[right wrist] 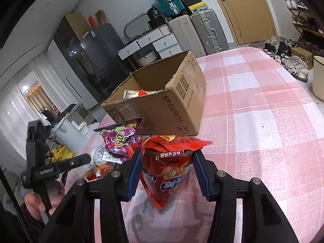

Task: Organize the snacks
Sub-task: 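Close the left tool on the white noodle-snack bag while the right tool holds the chip bag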

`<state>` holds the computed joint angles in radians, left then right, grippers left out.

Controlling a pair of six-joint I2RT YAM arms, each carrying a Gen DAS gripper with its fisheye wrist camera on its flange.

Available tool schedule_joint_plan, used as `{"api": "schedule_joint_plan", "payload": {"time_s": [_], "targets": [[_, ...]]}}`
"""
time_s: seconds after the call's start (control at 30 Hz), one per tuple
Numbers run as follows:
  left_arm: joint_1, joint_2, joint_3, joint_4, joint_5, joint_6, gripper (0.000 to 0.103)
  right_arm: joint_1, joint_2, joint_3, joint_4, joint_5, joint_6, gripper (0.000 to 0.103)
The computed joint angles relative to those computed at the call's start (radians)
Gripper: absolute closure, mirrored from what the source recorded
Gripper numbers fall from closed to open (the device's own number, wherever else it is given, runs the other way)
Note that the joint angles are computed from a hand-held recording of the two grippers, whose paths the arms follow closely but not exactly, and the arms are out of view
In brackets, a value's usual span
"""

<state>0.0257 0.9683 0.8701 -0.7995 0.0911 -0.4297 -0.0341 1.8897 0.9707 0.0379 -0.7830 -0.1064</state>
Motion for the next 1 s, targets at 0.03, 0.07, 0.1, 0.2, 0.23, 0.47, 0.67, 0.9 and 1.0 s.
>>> {"api": "schedule_joint_plan", "payload": {"time_s": [0.03, 0.07, 0.1, 0.2, 0.23, 0.47, 0.67, 0.9, 1.0], "targets": [[0.0, 0.019, 0.007, -0.001, -0.002, -0.008, 0.001, -0.004, -0.002, -0.004, 0.001, -0.002, -0.001, 0.054], [-0.001, 0.039, 0.015, -0.002, -0.005, -0.017, 0.001, -0.008, -0.002, -0.005, 0.0, -0.007, -0.003, 0.054], [-0.001, 0.054, 0.019, -0.002, -0.005, -0.026, 0.001, -0.012, -0.001, -0.006, 0.002, -0.013, -0.002, 0.054], [0.006, 0.081, 0.026, 0.009, -0.011, -0.063, 0.001, -0.024, 0.004, -0.005, 0.002, -0.031, -0.003, 0.054], [0.006, 0.099, 0.034, 0.01, -0.02, -0.067, 0.001, -0.025, 0.009, -0.002, 0.001, -0.035, -0.003, 0.054], [-0.019, 0.184, 0.071, -0.006, -0.041, -0.088, 0.008, -0.038, 0.031, 0.01, -0.008, -0.06, -0.005, 0.054], [-0.052, 0.199, 0.087, 0.0, -0.022, -0.026, 0.056, -0.044, 0.032, 0.008, -0.009, -0.068, -0.011, 0.054], [-0.082, 0.173, 0.089, -0.014, -0.042, 0.007, 0.063, -0.052, -0.007, -0.025, 0.001, -0.066, -0.008, 0.054], [-0.103, 0.138, 0.091, -0.032, -0.069, 0.005, 0.063, -0.052, -0.016, -0.031, 0.002, -0.065, 0.004, 0.054]]}}
